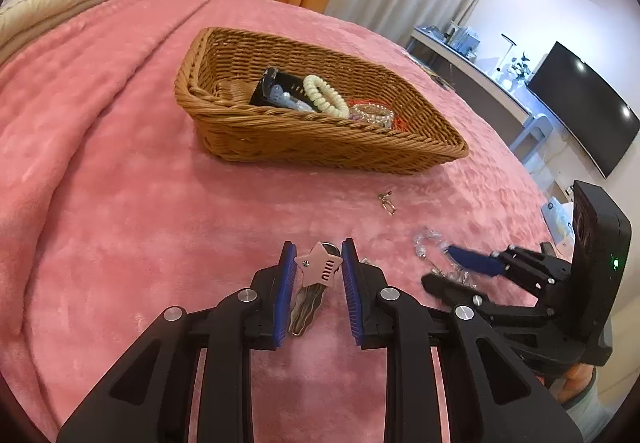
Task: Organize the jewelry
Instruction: 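Grasp the pink star keychain with the left tool while the right tool grasps the bead chain, then carry the keychain and bead chain into the basket and open both tools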
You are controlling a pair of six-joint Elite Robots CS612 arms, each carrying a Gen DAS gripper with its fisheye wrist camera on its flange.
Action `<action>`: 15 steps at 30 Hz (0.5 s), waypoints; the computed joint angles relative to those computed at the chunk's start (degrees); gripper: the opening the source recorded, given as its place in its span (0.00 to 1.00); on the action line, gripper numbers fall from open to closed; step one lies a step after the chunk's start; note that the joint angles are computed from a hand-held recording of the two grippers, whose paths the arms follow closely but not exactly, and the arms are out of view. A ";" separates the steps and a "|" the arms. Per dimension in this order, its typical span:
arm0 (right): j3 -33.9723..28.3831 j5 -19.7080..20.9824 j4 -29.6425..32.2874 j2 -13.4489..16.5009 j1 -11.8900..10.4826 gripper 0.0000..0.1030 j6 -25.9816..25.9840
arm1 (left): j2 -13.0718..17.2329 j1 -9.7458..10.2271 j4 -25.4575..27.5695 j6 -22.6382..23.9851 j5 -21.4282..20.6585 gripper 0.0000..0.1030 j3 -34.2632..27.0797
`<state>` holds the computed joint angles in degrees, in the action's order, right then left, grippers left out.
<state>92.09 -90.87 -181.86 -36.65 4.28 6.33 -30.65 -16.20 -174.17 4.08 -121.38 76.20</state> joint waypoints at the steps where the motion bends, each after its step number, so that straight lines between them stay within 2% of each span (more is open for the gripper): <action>1: 0.32 -0.73 -0.70 -0.07 0.31 0.13 -0.80 | -0.01 0.03 -0.21 -0.06 -0.08 0.21 0.06; 3: 0.66 -1.88 -1.78 -0.07 0.66 0.09 -1.43 | -0.03 0.11 -0.66 -0.22 -0.36 0.21 0.16; 10: 3.71 -0.46 -6.93 -2.00 0.39 0.07 0.02 | -0.68 0.28 -3.89 -0.67 -1.91 0.21 1.33; 15: 5.67 0.15 -10.32 -4.15 -0.11 0.07 0.52 | -2.55 0.07 -7.43 -0.48 -2.90 0.21 3.29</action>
<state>97.76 -90.71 -192.17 -40.81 4.17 6.85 -33.20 -16.13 -181.60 3.61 -124.28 79.49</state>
